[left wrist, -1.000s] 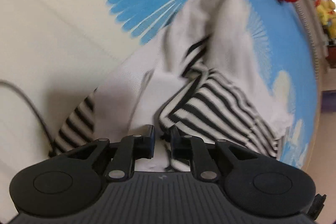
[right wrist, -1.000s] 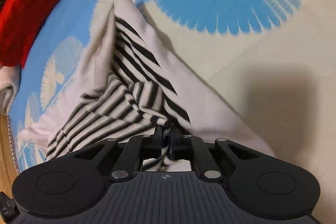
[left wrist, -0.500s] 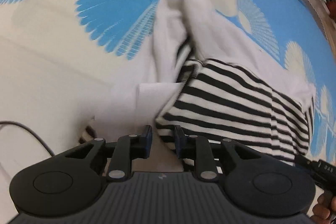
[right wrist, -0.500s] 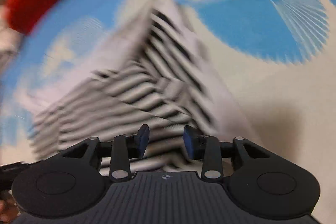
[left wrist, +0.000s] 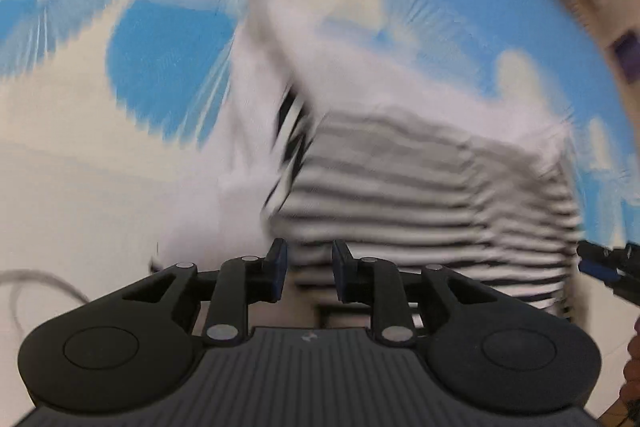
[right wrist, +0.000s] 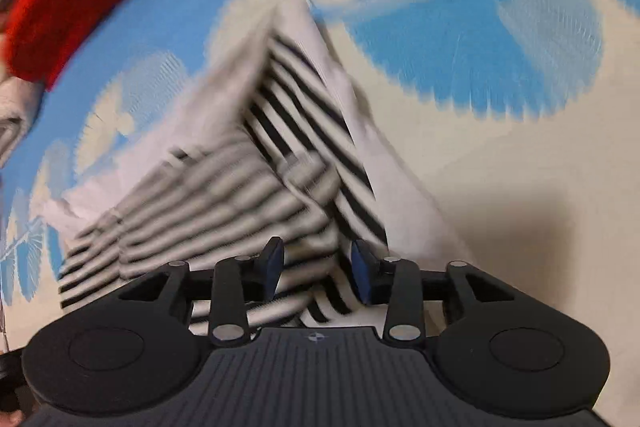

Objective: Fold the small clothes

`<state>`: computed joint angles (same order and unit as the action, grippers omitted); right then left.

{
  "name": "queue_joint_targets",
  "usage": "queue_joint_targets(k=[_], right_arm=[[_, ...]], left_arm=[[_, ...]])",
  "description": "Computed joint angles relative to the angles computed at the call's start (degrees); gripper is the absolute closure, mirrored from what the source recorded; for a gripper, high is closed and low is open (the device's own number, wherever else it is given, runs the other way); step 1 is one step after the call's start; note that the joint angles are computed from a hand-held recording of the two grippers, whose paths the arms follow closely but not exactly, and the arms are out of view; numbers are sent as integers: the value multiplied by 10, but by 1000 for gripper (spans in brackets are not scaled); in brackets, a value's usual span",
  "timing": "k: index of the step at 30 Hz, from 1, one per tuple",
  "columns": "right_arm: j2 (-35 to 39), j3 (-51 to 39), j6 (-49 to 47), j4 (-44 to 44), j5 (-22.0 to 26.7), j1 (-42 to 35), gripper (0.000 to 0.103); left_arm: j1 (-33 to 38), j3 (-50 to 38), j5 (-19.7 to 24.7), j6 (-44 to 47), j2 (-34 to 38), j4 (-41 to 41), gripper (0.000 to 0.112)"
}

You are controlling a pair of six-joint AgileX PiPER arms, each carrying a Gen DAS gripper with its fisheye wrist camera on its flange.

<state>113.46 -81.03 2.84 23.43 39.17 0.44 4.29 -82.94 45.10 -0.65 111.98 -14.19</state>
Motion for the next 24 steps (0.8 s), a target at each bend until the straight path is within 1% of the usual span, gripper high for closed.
queue_joint_targets(k=[2,3,4,5,6,8,10,11,12,14,16,18,19,21,22,23,24], right_arm=[[-68,44,-58,49,-45,-9,63],[-101,66,-83,77,-60,-14,63],[-138,90,-126,124,-70,-27,63],[-172,112,-179,178,-73,-44,63],[-220,144,-216,213,-76,-58,62],[-290,186,-252,243,-68,-81,61],[-362,236,-328,298,-23,-127,60],[-397,257,-368,318,9,-158,58],[-434,287,-420,343,36,-195,55],[-489,328,-487,362,90,-266,49],[-534,380,-544,371,153,-348,48],[-561,429,-600,372,218,-442,48],[-572,452,-622,367,237,-479,48],[-586,475,-617,329,248,-516,49],[-591,485,-630,332,269,-541,49],[-590,498,-654,336,283,-565,50],[-584,506,-667,322,277,-565,50]], left_arm=[[11,37,-37,43,-57,-38,82],[13,58,-57,51,-90,-45,81],[10,72,-76,36,-117,-28,81],[6,89,-85,4,-148,7,81],[4,105,-86,-16,-178,37,81],[9,138,-84,0,-249,48,81],[16,178,-75,36,-332,39,81],[20,202,-71,53,-372,35,78],[24,225,-58,67,-419,31,75],[52,278,-34,133,-508,-16,75],[82,325,-13,187,-581,-58,75],[147,373,29,268,-648,-128,75],[186,392,58,305,-675,-163,75],[244,437,93,351,-720,-204,75],[248,462,92,347,-744,-200,75],[229,488,74,320,-763,-177,75],[191,507,56,271,-773,-131,75]])
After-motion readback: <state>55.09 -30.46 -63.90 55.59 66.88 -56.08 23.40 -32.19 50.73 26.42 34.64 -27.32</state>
